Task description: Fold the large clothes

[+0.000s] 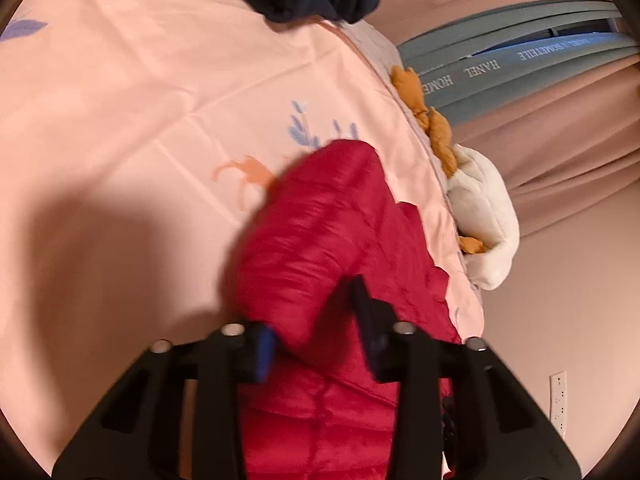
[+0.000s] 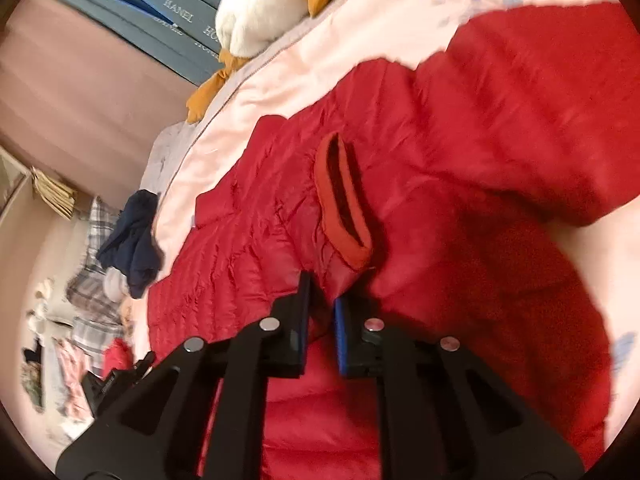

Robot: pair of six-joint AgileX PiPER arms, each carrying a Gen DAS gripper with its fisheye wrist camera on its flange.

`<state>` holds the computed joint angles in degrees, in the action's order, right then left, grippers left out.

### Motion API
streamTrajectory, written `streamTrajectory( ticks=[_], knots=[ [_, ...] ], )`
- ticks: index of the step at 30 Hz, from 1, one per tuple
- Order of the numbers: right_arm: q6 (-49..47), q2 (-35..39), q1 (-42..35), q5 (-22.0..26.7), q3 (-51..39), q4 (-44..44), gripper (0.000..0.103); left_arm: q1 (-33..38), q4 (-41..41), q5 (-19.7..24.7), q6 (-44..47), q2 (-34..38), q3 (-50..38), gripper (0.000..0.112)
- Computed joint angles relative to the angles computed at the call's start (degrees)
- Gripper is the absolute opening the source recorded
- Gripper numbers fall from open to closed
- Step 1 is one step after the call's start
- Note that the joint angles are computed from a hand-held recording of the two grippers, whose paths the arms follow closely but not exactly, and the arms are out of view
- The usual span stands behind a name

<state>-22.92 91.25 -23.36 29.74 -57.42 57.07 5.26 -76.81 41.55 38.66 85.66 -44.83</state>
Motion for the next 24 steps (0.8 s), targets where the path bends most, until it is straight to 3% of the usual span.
streamTrajectory(
  ticks=[4,6,8,11,16,19,22,24],
  knots=[
    [5.1,1.2,1.2,0.9,-1.2,-9.5,0.010,0.0,1.8,0.2,-0.5,2.4,-1.4,0.029],
    [5.8,1.4,0.4,4.0,-3.2,-11.4,0.017,0.7,5.5,2.1,-3.1,2.5,-3.2,0.029],
    [6.1,-0.7,-0.2,5.8,-3.5,-13.1,0.041,2.9,9.6,5.0,-3.8,1.0,-3.2,0.029],
    [6.6,-7.3,1.2,2.3,-2.0,-21.3,0.051,2.8,19.9,5.4,-7.7,-4.0,-4.4,0.038],
    [6.9,-6.9,4.0,0.7,-4.8,-26.7,0.054,-1.8,30.4,0.0,-12.9,-10.0,-7.4,0.045],
    [11.6,-3.6,7.6,-0.6,-8.2,-31.9,0.054,-4.9,31.3,-1.6,-15.2,-8.6,-10.7,0.045],
    [12.6,0.7,10.6,-1.4,-12.0,-34.3,0.053,-12.6,43.0,-6.8,-23.9,-4.4,-16.1,0.045],
    [11.6,3.9,11.4,-1.1,-14.1,-33.5,0.052,-15.6,49.0,-7.1,-29.2,-0.2,-19.6,0.045]
  ],
)
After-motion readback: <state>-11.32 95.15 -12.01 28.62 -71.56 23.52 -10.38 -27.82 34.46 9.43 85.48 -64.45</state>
